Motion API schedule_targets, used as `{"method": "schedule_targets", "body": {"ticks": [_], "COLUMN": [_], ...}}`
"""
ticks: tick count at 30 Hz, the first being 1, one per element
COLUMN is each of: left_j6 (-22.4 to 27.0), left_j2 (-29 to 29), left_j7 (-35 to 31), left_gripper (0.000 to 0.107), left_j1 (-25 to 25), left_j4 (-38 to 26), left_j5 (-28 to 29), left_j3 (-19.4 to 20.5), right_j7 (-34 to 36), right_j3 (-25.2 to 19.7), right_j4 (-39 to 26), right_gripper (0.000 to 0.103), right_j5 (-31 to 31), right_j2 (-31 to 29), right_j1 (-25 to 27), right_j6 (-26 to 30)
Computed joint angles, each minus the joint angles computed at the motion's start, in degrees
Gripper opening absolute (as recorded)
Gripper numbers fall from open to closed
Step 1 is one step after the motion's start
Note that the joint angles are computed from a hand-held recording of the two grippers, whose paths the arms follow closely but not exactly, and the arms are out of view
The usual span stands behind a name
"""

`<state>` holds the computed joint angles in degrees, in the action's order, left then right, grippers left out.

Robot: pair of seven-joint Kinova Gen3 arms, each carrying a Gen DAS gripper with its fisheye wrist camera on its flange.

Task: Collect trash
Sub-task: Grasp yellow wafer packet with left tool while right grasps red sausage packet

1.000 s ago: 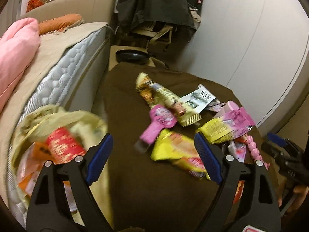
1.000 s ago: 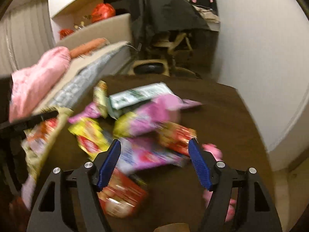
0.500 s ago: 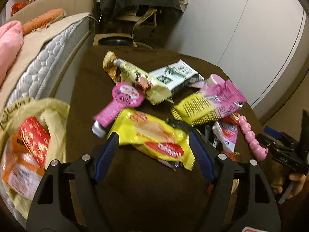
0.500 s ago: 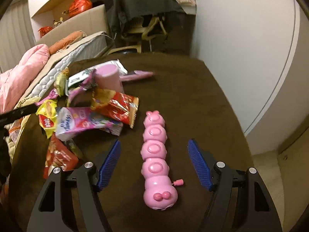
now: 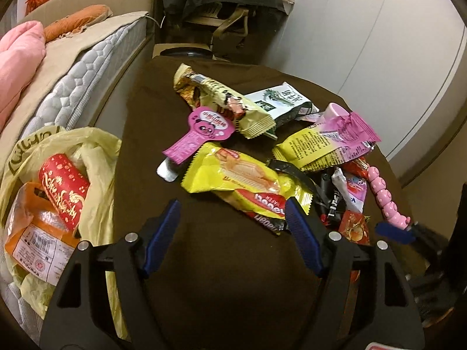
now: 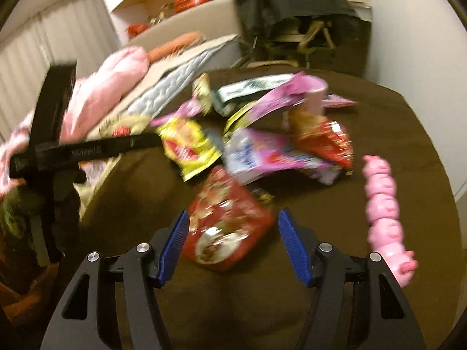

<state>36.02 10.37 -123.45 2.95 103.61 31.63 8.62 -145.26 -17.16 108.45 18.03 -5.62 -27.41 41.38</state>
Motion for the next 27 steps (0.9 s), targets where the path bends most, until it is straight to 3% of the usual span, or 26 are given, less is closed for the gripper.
{"method": "schedule_targets", "body": {"ticks": [1,5,9,11,16,18,20,22,24,27], "left_j6": [0.7,1.9,3.8,4.8,4.4,4.0,3.4,3.4,3.6,4.0], "left_j2": [-0.1,-0.9,-1.0,-0.8,-0.7,-0.6,-0.7,-0.8,-0.8,-1.1], "left_j7": [-0.6,-3.7,-7.2,-8.6,-8.8,-7.6,-6.2,-6.0,-5.7,-6.4], "left_gripper": [0.07,0.07,0.07,0.065,0.065,0.065,0.065,0.065,0.065,0.065], "left_j1": [-0.7,-1.9,-2.7,-2.6,-1.7,-1.3,-1.0,-1.4,-1.9,-2.9], "left_j4": [0.1,1.2,2.3,2.8,3.3,2.9,2.5,2.2,2.0,2.1], "left_j5": [0.9,3.7,6.8,7.8,8.2,7.4,6.0,5.6,5.2,5.3], "left_j3": [0.0,-0.1,-0.3,-0.3,-0.7,-1.0,-1.2,-1.4,-1.7,-2.0], "right_j7": [-0.4,-2.0,-3.3,-4.4,-5.8,-3.3,-1.7,-1.9,-4.5,-8.7], "right_j3": [-0.9,0.0,-0.4,-0.8,-4.5,-1.8,1.5,0.5,-2.8,-2.1], "right_j4": [-0.7,0.7,1.3,2.1,1.1,2.0,2.4,1.0,-2.1,-3.8], "right_gripper": [0.058,0.026,0.017,0.017,0.022,0.047,0.056,0.056,0.056,0.058], "right_j5": [0.6,0.3,0.3,0.2,1.4,-0.8,-2.6,-2.2,1.0,5.6], "right_j2": [1.0,-0.3,-2.7,-4.0,-4.5,-4.6,-3.7,-1.0,3.3,5.6], "right_j1": [-0.1,-0.9,1.0,1.8,3.8,1.3,-1.7,-1.2,0.2,-2.8], "right_j6": [1.2,0.6,3.1,4.1,6.1,2.1,-1.1,-0.6,3.2,5.8]}}
